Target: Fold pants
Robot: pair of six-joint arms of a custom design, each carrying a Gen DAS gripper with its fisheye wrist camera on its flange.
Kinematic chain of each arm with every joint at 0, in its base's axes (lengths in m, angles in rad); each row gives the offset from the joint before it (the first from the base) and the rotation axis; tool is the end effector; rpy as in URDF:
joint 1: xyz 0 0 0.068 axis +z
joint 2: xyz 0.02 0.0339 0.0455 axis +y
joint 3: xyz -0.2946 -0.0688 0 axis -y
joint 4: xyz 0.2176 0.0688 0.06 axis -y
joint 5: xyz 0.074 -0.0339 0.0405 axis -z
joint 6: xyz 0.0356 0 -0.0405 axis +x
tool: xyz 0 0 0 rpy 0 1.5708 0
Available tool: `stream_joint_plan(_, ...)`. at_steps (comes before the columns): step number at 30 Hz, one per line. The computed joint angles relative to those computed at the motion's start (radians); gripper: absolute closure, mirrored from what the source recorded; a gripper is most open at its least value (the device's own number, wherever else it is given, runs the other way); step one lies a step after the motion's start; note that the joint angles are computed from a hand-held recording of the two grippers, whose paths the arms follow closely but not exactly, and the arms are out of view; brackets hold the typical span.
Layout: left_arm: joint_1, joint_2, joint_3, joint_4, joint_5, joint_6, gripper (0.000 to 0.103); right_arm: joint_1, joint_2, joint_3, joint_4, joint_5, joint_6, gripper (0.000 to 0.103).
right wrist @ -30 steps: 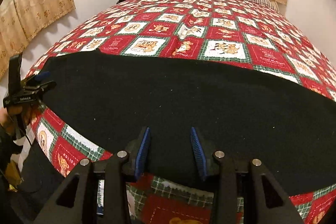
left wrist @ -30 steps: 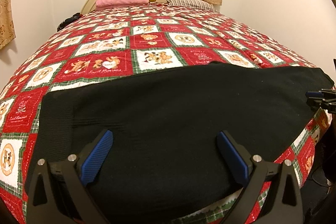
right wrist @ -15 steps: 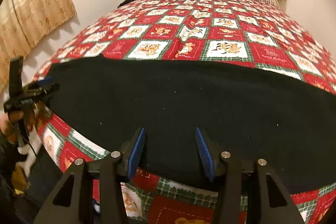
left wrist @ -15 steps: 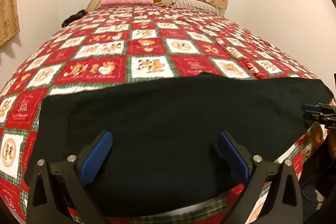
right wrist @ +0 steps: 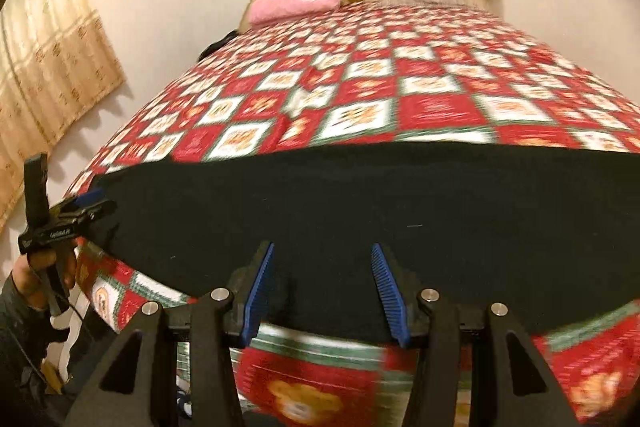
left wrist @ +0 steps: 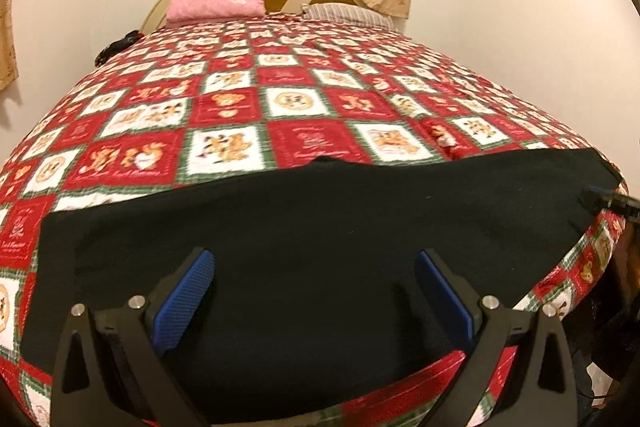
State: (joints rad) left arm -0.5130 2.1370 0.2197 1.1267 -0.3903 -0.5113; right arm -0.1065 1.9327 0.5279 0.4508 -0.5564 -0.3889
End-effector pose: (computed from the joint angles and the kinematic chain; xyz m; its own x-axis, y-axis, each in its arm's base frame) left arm 0.2121 -0.1039 0.0611 -0.6481 -0.1543 -0.7458 -0.1105 0.9879 -0.1084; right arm 0.2801 -0.0110 0.0993 -0.6696 -0.2522 -0.6986 -0.5051 0.8442 0.1793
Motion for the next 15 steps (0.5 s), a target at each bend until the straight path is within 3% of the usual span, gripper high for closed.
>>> stream_joint_plan(9,-0.009,0.064,0.081,-0.046,0.008,-0.009,0.0,-0.373,-0.047,0.178,-0.192,-0.106,-0.041,0.051)
stream_joint_plan(15,-0.001,0.072,0.086,-0.056,0.023,-0.008,0.0,-0.575,0.033,0.411,-0.342,-0.182,0.044,0.051)
